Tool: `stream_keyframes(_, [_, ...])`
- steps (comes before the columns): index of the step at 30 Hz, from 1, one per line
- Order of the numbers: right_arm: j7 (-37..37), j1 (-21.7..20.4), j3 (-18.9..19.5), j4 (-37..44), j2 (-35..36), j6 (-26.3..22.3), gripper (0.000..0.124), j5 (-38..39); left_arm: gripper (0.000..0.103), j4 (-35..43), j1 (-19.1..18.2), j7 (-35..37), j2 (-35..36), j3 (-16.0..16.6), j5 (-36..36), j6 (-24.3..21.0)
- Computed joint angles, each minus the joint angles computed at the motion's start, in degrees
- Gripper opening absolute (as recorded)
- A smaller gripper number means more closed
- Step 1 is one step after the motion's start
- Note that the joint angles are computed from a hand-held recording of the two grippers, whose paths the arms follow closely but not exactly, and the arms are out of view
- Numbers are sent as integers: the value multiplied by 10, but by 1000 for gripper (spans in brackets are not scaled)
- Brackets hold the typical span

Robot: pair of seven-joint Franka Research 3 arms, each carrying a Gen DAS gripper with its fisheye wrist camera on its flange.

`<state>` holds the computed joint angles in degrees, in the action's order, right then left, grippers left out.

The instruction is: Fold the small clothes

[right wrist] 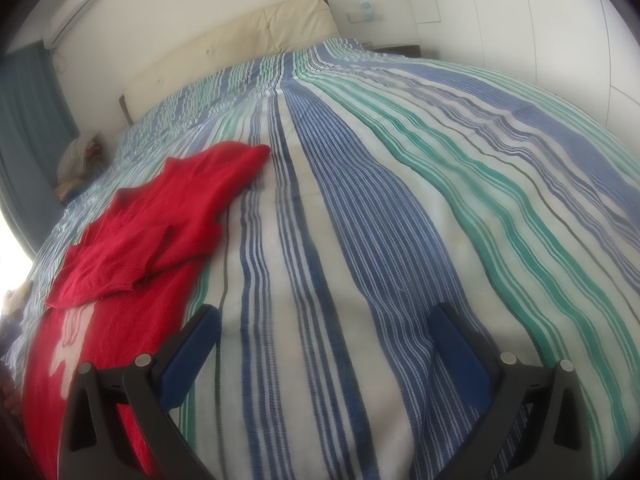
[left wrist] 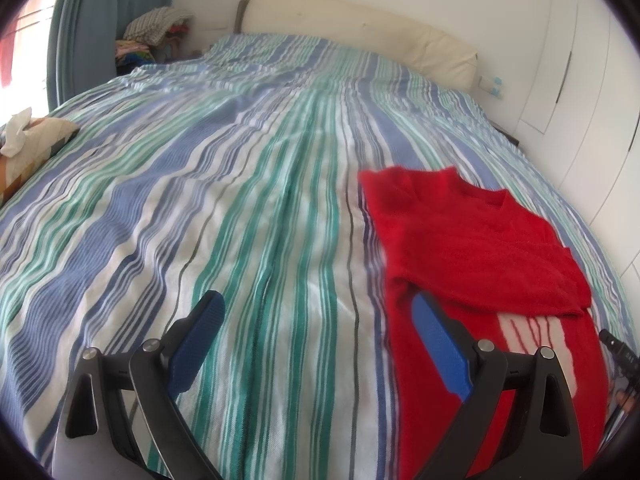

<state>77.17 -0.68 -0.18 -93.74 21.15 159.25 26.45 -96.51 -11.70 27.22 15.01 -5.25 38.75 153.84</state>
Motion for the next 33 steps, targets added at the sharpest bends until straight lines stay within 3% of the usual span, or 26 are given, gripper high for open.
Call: stream_keyframes(33, [-1, -1, 1, -2, 1, 2, 103, -2, 95, -15, 1, 4, -13, -2, -3, 8])
